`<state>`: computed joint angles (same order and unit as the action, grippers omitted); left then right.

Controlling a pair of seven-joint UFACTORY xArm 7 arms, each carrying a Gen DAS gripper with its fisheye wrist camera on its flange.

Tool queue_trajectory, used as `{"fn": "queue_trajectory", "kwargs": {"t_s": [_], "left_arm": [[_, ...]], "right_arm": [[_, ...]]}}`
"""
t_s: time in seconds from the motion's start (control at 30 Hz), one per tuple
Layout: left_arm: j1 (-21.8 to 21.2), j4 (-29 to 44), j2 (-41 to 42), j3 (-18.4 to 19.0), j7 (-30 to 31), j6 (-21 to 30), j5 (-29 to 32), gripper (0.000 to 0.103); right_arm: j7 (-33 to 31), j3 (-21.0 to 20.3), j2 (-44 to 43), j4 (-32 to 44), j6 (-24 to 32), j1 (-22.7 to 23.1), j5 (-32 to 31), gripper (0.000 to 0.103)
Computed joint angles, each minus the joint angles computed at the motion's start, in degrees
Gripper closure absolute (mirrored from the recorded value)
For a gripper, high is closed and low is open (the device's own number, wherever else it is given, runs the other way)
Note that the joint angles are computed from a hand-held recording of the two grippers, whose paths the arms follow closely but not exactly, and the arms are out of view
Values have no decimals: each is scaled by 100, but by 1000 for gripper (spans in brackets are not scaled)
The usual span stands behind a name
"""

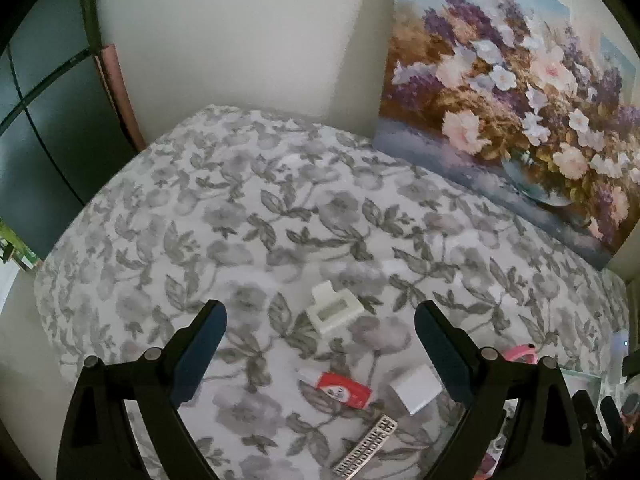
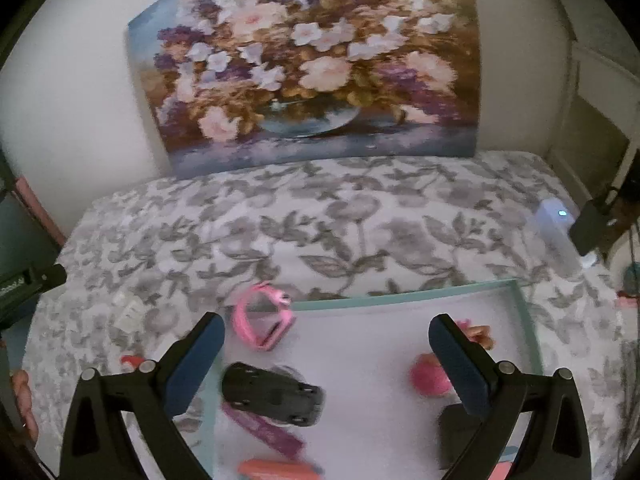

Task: Organize rigid objects
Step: 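Move both open tools back from the tray toward the pile, then lower the right tool over the white charger while the left tool approaches the red bottle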

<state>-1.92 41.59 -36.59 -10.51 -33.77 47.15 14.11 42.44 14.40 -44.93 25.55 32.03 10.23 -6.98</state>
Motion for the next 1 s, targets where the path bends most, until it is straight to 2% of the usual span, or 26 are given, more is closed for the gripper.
{"fn": "queue_trajectory", "kwargs": {"t_s": [0.23, 0.37, 0.53, 0.77, 0.87, 1.0], "left_arm": [[-13, -24, -17, 259, 447, 73, -104, 8], [15, -53, 83, 356, 664, 220, -216, 8], [52, -146, 220, 497, 909, 285, -374, 8], [107, -252, 523, 638, 1052, 379, -653, 8], [99, -269, 612, 656, 1100, 373, -719, 8], [67, -279, 688, 661, 1140, 337, -803, 8]], "right_arm": [[95, 288, 523, 289, -499, 227, -25, 0], [-99, 263, 1121, 596, -613, 626, 105, 0], [-28, 598, 1777, 991, -617, 667, -249, 0], [-232, 284, 2372, 1107, -830, 1091, -86, 0], [-554, 44, 2489, 1007, -1174, 1341, 248, 0], [-579, 131, 2593, 1030, -1282, 1238, 158, 0]]}}
